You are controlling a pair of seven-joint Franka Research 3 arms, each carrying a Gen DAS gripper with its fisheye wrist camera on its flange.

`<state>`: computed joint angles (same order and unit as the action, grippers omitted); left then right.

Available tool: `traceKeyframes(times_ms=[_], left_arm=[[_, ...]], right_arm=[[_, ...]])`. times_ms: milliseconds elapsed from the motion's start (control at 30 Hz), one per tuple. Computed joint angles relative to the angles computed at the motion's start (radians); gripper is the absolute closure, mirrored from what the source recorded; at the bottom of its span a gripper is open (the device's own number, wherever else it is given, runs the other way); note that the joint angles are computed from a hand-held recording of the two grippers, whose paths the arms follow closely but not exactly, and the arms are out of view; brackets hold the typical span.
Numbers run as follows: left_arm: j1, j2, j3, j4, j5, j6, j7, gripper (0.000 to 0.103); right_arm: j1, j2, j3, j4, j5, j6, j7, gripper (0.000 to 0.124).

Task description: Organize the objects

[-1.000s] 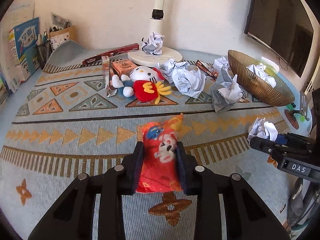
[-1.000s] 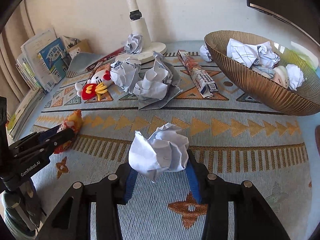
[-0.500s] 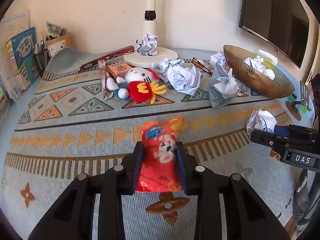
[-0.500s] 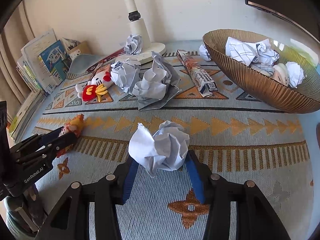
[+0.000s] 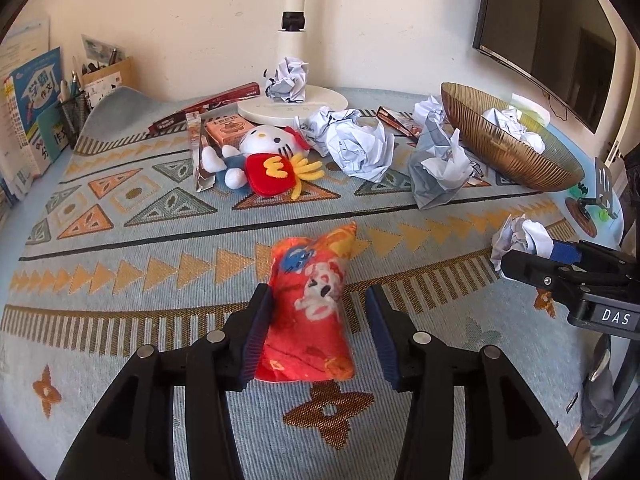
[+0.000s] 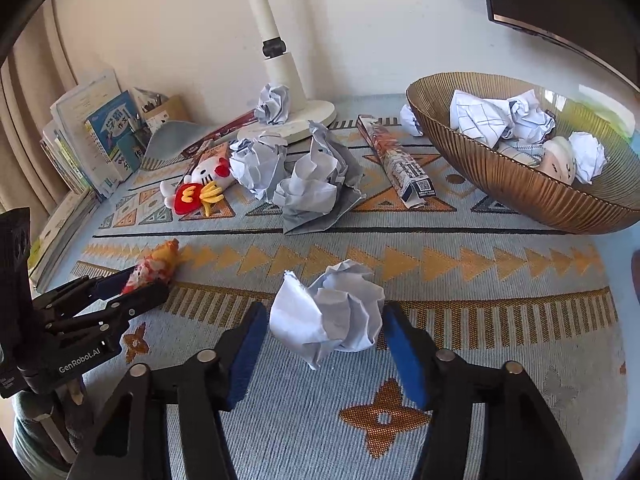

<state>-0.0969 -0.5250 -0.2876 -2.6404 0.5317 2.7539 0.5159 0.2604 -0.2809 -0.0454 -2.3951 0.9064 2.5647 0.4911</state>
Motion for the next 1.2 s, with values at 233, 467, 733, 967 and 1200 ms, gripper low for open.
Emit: traceKeyframes(times_ms=[233, 467, 733, 967, 1200], left_arm=[[0.016, -0.013, -0.019, -0.001, 0.035, -0.004, -0.032, 0.076], [-0.051, -0.027, 0.054, 0.012, -0.067, 0.092, 0.026, 0.090], [-0.083, 0.171, 0.062, 0.326, -0.121, 0.164, 0.191, 0.090], [-0.103, 0.257, 0.068, 0.444, -0.188, 0.172, 0.288, 0.078], [-0.056, 0.142, 0.084, 0.319, -0.183, 0.068, 0.230, 0.056]], right_arm=[[0.015, -0.026, -0.011, -0.019, 0.049, 0.024, -0.061, 0.082], [-0.022, -0.084, -0.099, -0.004, 0.157, -0.154, -0.087, 0.082], [-0.124, -0.058, -0.152, 0.172, 0.309, -0.104, -0.116, 0.082], [-0.163, 0.123, -0.075, 0.339, 0.215, 0.037, -0.014, 0.082], [-0.174, 0.191, -0.014, 0.361, -0.007, 0.127, 0.108, 0.064]])
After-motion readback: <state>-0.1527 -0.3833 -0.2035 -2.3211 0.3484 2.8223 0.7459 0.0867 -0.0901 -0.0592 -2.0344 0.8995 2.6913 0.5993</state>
